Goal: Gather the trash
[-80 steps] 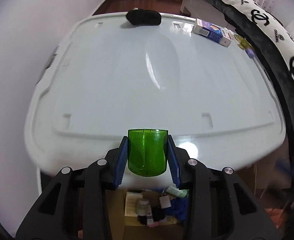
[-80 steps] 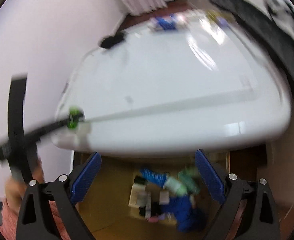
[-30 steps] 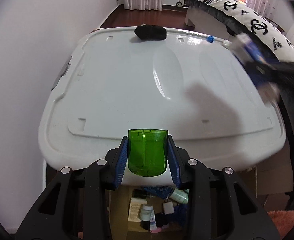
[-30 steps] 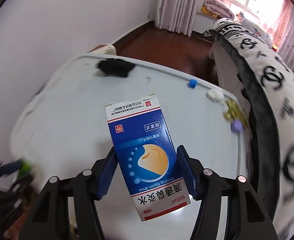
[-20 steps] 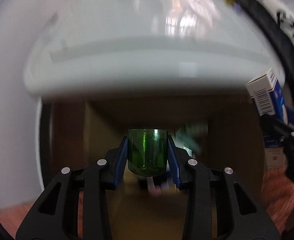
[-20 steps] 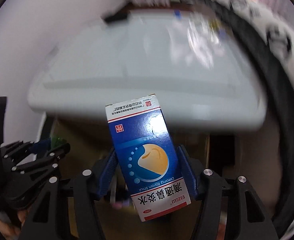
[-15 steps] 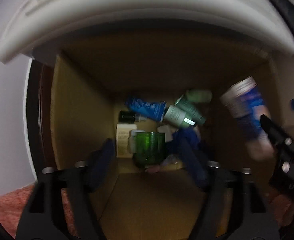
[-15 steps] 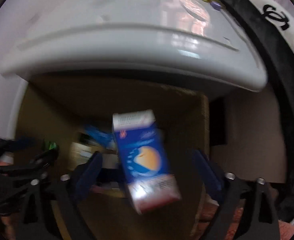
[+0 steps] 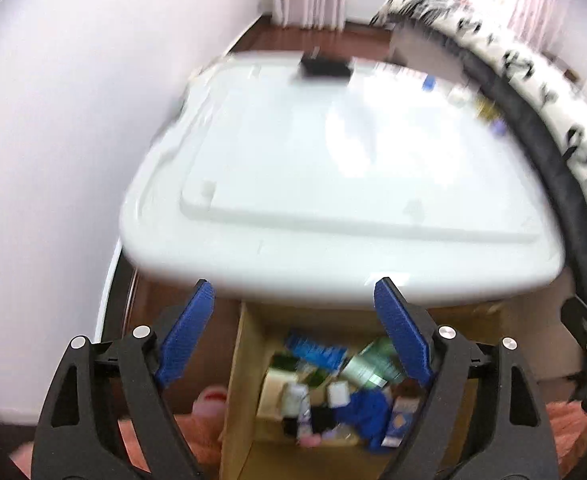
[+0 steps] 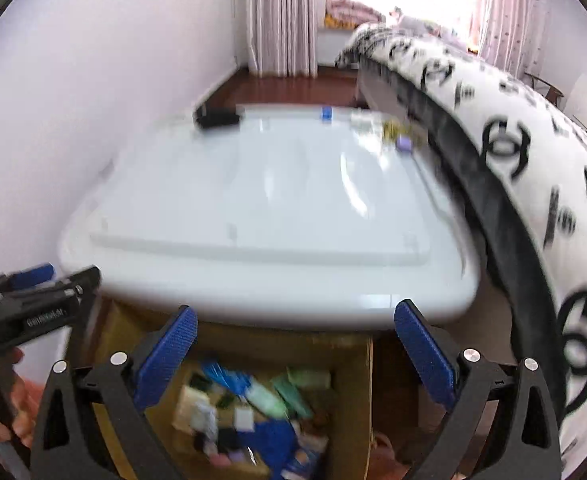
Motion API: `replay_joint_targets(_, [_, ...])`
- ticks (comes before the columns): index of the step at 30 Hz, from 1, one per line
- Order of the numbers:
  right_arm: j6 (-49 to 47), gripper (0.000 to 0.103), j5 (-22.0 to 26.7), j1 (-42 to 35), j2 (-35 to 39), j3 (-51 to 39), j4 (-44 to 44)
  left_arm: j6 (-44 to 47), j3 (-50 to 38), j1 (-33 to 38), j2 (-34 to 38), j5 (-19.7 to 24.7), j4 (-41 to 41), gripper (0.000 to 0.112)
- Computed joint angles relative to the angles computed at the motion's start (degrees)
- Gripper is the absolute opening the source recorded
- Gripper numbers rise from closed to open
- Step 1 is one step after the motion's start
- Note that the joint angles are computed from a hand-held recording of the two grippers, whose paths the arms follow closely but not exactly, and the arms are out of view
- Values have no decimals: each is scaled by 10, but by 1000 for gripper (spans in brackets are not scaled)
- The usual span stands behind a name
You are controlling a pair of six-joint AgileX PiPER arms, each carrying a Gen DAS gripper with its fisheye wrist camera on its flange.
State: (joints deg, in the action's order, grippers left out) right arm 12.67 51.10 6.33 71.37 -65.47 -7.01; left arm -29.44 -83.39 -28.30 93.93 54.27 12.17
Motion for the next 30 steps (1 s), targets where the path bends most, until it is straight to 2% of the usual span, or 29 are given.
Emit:
replay_joint_targets(6, [-19, 98, 50, -14, 115, -247, -37, 48, -225, -8, 69, 53, 43, 81])
replay_joint_targets(9, [0, 98, 37, -17, 150, -292, -76, 61, -310, 1, 117, 57, 65, 81])
replay_joint_targets(12, [10, 98, 5, -35, 176, -285, -75, 57, -320, 17, 137, 22, 51, 81])
replay_joint_targets(16, [-6, 98, 7, -50, 207, -291, -40, 56, -330, 20, 156, 24, 51, 81])
replay_joint_targets(24, [16, 98, -4, -39, 194, -268, -56, 53, -289, 18, 134, 3, 62, 81])
replay_joint_targets(30, [17, 98, -1, -50, 199, -267, -48, 50, -294, 17, 144, 8, 69, 81])
